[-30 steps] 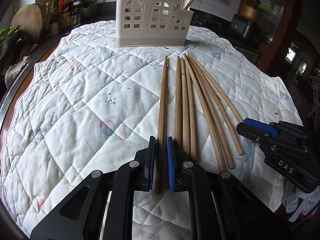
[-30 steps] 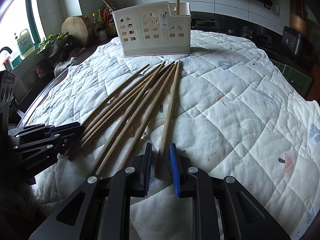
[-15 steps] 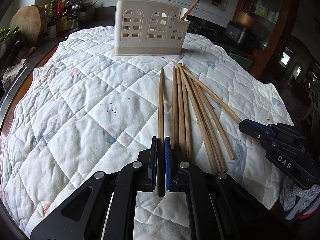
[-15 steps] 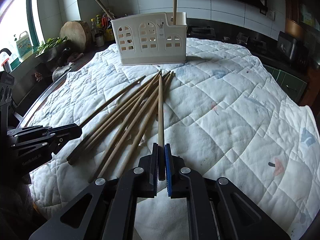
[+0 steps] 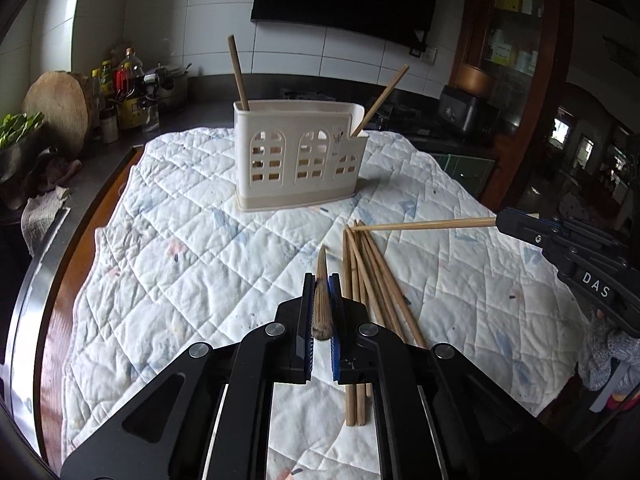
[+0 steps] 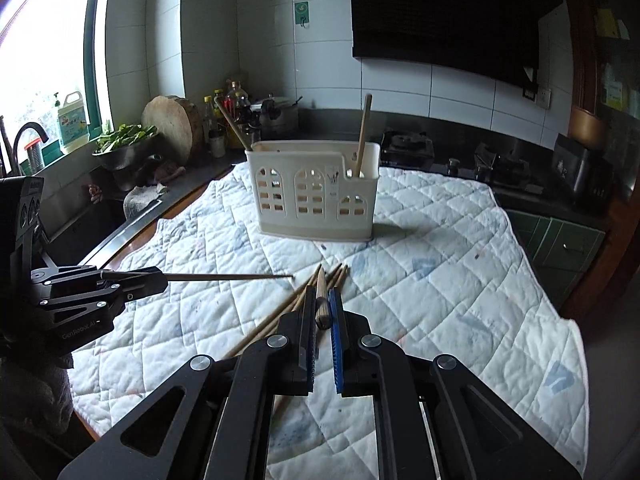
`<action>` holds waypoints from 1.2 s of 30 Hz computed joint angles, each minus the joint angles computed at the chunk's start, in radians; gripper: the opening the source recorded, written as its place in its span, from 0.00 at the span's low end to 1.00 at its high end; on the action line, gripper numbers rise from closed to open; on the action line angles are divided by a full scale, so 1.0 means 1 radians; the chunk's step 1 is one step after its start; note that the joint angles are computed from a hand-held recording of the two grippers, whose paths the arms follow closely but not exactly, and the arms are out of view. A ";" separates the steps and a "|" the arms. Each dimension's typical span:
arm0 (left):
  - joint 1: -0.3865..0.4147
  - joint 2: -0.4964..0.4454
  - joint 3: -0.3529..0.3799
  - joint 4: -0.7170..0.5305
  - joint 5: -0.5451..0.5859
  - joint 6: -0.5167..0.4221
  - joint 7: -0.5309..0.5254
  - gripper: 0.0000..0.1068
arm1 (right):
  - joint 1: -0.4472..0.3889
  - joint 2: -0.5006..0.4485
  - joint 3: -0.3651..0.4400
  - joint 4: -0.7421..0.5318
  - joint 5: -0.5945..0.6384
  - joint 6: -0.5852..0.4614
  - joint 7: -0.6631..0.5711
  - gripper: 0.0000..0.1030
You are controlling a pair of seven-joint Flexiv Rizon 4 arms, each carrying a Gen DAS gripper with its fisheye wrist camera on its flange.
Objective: Organize utensils
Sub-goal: 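Grasp another chopstick with the left tool while the right tool grasps one too, then lift and carry the left tool's chopstick to the holder while the right tool carries its own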
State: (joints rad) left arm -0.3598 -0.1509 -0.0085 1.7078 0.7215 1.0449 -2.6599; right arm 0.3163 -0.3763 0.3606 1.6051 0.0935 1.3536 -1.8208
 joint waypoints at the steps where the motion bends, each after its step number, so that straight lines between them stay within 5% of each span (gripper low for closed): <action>1: 0.005 0.000 0.000 -0.009 -0.005 0.001 0.016 0.05 | -0.004 -0.005 0.008 -0.023 0.001 -0.014 -0.010 0.06; 18: 0.047 -0.023 0.015 -0.188 -0.090 -0.023 0.265 0.05 | 0.068 -0.100 -0.031 -0.433 -0.001 -0.262 -0.106 0.06; 30: 0.043 -0.046 0.067 -0.377 0.069 -0.023 0.139 0.05 | 0.156 -0.207 -0.144 -0.664 -0.128 -0.427 -0.043 0.07; 36: 0.058 -0.086 0.094 -0.437 0.095 -0.009 0.061 0.05 | 0.188 -0.314 -0.173 -0.864 -0.159 -0.617 -0.028 0.07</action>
State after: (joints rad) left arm -0.3021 -0.2366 0.0853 1.2712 0.8168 1.0363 -2.5990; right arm 0.5047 -0.6903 0.1878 0.7407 -0.0652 0.7362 -1.8492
